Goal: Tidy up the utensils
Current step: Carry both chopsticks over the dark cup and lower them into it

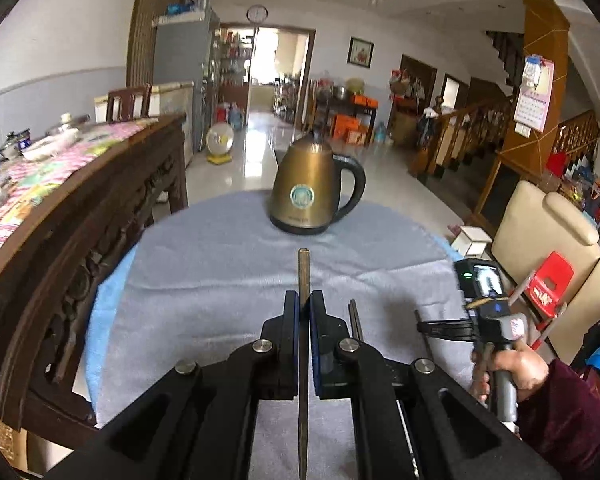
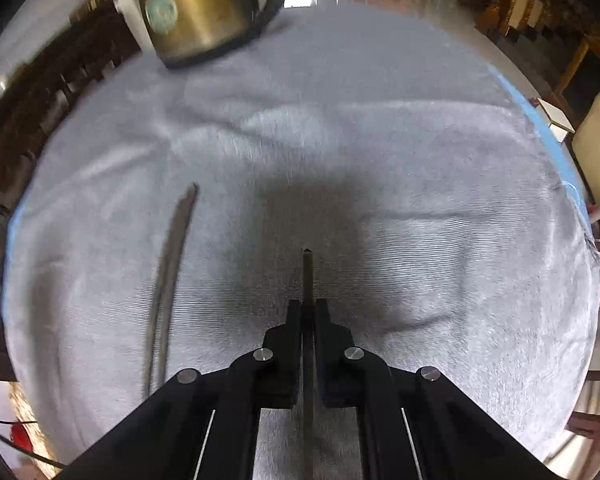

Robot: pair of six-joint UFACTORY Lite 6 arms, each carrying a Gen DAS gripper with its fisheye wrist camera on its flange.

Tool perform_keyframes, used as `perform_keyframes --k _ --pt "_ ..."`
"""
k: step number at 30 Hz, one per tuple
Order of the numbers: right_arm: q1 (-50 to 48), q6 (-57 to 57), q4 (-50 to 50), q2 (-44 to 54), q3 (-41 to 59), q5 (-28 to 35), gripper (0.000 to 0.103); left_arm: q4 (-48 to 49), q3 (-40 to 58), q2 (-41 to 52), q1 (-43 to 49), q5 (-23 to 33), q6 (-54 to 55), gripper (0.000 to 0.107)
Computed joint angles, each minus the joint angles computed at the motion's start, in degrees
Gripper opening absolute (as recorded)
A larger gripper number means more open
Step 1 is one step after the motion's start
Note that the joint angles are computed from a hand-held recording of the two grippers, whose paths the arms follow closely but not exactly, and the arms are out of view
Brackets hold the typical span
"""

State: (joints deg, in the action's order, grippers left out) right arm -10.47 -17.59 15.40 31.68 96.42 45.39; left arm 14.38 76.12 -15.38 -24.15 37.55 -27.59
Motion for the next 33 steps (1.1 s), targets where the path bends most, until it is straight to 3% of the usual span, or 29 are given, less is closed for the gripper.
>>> perform_keyframes --k 7,13,16,20,24,29,33 --pt "-10.4 -19.9 20.8 -25.6 -18.1 -1.4 0.007 13.5 -1.7 -8.6 -7.7 4.4 -15.2 0.005" --pt "-19.4 -33.6 38.0 -47.6 -33.0 0.9 0.007 31.1 -2.1 -14.8 -22.3 14.9 -33.2 0.005" --pt "-28.2 -40.4 47.5 -57.7 -39.4 8.4 0.007 37.9 -1.3 -16.2 -30.5 20.9 -39.6 0.005" --pt "-39.7 -43.1 54.8 -67.2 -43.8 19.7 0.007 49.1 1.0 -15.9 -46.4 33.0 -48.2 0.005" --pt "-54.5 -44.5 61.6 -72.5 -44.5 34.6 0.007 56.2 1.9 -14.8 -57.1 40.0 -53.6 0.005" --pt "-69.2 -44.4 68.7 -76.3 -45.5 49.1 0.007 58.6 1.4 -13.5 -60.7 39.7 -57.2 0.005" --pt "-77.1 -42.9 73.3 -81.5 -48.9 55.3 0.007 60.5 -1.5 -13.6 -60.6 37.1 -60.3 0.005"
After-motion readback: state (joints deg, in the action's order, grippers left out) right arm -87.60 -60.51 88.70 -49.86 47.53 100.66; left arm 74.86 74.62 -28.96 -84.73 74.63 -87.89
